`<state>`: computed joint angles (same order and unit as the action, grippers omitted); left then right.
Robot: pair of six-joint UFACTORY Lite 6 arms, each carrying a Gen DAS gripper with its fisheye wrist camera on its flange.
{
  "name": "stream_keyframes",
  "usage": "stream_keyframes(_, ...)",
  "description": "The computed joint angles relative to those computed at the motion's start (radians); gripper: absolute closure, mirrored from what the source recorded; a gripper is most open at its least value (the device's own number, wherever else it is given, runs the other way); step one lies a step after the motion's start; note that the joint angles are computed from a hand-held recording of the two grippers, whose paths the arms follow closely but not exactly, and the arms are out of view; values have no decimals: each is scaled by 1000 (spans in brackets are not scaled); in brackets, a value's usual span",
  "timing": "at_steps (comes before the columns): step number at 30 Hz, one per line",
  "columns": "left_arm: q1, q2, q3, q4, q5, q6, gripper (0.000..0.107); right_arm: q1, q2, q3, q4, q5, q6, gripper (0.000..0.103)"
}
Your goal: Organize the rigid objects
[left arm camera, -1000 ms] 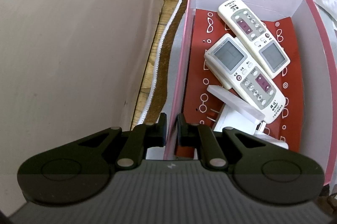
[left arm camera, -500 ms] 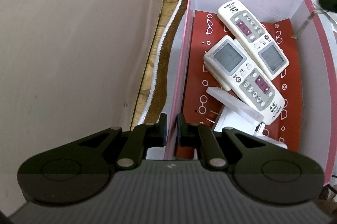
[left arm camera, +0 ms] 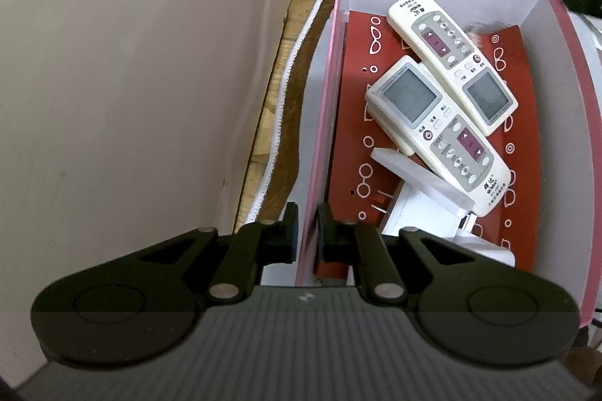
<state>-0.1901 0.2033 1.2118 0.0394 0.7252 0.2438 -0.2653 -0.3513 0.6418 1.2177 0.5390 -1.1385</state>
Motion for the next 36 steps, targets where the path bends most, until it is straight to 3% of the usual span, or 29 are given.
stream_keyframes(8,-11,-12,-18,20,-12,-27,96,-292,-156,3,-187,304,19,81)
stream_keyframes(12,-10,-13,-19,23,-11,-29,97,-392,-176,-42,-252,402,-154,75)
stream_keyframes(16,-12,-10,-13,28,-6,-33,96,-413,-205,-151,-279,377,-352,66)
stream_keyframes(17,-13,-8,-11,29,-5,-34,96,-405,-195,-178,-272,353,-397,58)
stream_keyframes(21,-10,4,3,20,-2,-30,96,-339,-55,-205,-185,236,-666,44)
stream_keyframes(24,-7,6,10,15,5,-17,96,-236,99,-136,-172,93,-714,41)
stream_keyframes(26,-3,10,16,7,9,-5,96,-193,188,-92,-132,49,-771,33)
stream_keyframes(32,-4,18,27,3,18,10,96,-41,434,49,-193,-87,-731,29)
stream_keyframes(34,-8,22,28,5,17,8,96,-41,467,52,-118,-119,-818,11)
stream_keyframes(36,-11,24,28,9,15,6,96,-62,517,78,-80,-120,-838,2)
